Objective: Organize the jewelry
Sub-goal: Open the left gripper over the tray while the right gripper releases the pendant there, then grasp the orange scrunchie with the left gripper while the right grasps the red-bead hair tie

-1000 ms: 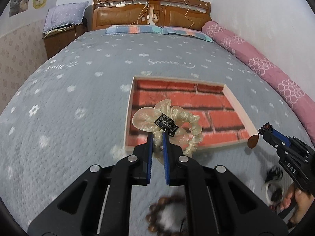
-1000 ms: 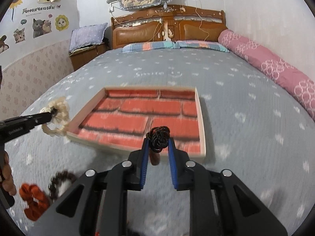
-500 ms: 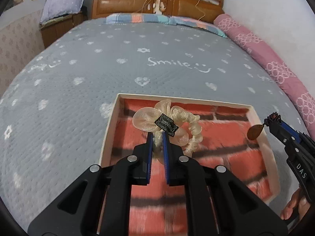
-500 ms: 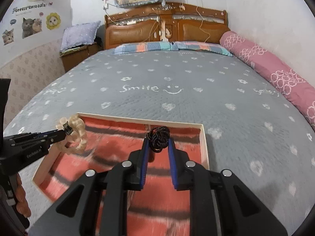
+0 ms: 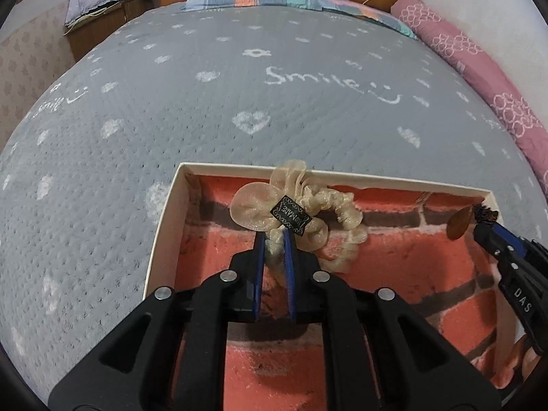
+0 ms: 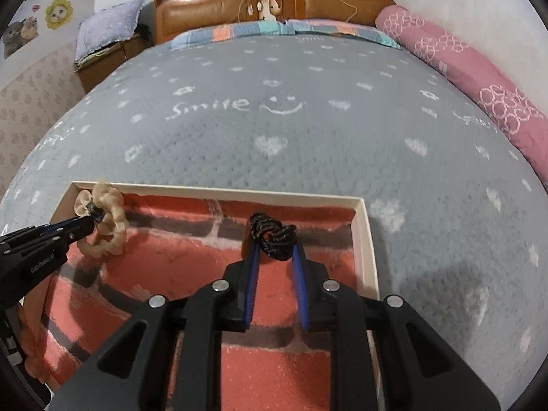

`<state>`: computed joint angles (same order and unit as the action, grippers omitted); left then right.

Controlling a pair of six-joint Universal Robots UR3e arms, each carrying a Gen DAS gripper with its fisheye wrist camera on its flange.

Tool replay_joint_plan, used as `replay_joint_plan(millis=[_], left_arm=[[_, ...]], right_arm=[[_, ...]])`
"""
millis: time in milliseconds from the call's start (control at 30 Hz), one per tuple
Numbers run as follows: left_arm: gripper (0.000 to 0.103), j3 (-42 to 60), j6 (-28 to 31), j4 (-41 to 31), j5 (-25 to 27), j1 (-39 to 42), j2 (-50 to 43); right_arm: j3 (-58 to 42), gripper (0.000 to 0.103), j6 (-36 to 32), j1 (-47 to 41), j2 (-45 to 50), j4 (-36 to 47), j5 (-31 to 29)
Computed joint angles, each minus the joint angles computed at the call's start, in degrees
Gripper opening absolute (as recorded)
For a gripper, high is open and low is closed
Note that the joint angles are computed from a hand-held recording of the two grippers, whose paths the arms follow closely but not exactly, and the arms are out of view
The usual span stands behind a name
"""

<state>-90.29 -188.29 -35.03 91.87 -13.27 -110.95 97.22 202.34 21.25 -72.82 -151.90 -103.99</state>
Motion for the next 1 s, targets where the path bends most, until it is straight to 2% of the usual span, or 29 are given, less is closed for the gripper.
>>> replay_joint_plan(millis=[267, 333, 367, 400, 467, 533, 667, 700, 800, 900, 1000], left_arm=[[0.031, 2.26, 0.08, -4.85, 1.43, -0.48, -0.64], [0.035, 1.37, 0.34, -4.95, 1.11, -0.40, 0.73], [0.039, 0.61, 0.54, -4.79, 1.07, -0.40, 1.79], [0.045, -0.10, 0.64, -4.53, 1.12, -0.33, 2.70], [0.053, -2.57, 0.68, -3.64, 0.85, -0.11, 5.68], [0.061, -6.41, 0.74, -2.84, 0.22, 0.30, 10.60], [0.088, -14.54, 1.01, -1.20, 2.16, 0.56, 21.10], [0.091, -16.40, 1.48, -1.01, 2.49, 0.84, 23.76], [0.098, -23.31, 3.23, -0.94, 0.70, 2.71, 34.07], [0.098, -29.32, 3.84, -2.02, 1.14, 3.59, 45.01], [0.098, -33.76, 4.57, -6.36, -0.47, 5.38, 56.18]], right_arm=[[-2.59, 0.021, 0.72, -1.86, 1.83, 6.77, 3.71], [-2.34, 0.028, 0.78, -2.32, 1.26, 7.30, 4.57], [-2.19, 0.040, 0.71, -2.29, 0.79, 7.79, 4.53], [-1.59, 0.048, 0.67, -2.06, 0.01, 7.65, 4.19], [0.15, 0.051, 0.31, -1.66, -2.04, 6.82, 3.84], [2.02, 0.058, -0.17, -1.59, -4.39, 5.99, 4.12], [6.88, 0.065, -0.23, -1.09, -11.66, 5.15, 3.66], [8.54, 0.073, 0.10, -0.89, -14.29, 5.06, 3.49], [13.35, 0.081, 1.09, 0.90, -21.78, 4.30, 1.37], [16.65, 0.087, 1.87, 3.44, -27.75, 5.06, -1.44], [19.48, 0.092, 3.19, 6.90, -32.67, 6.44, -4.44]])
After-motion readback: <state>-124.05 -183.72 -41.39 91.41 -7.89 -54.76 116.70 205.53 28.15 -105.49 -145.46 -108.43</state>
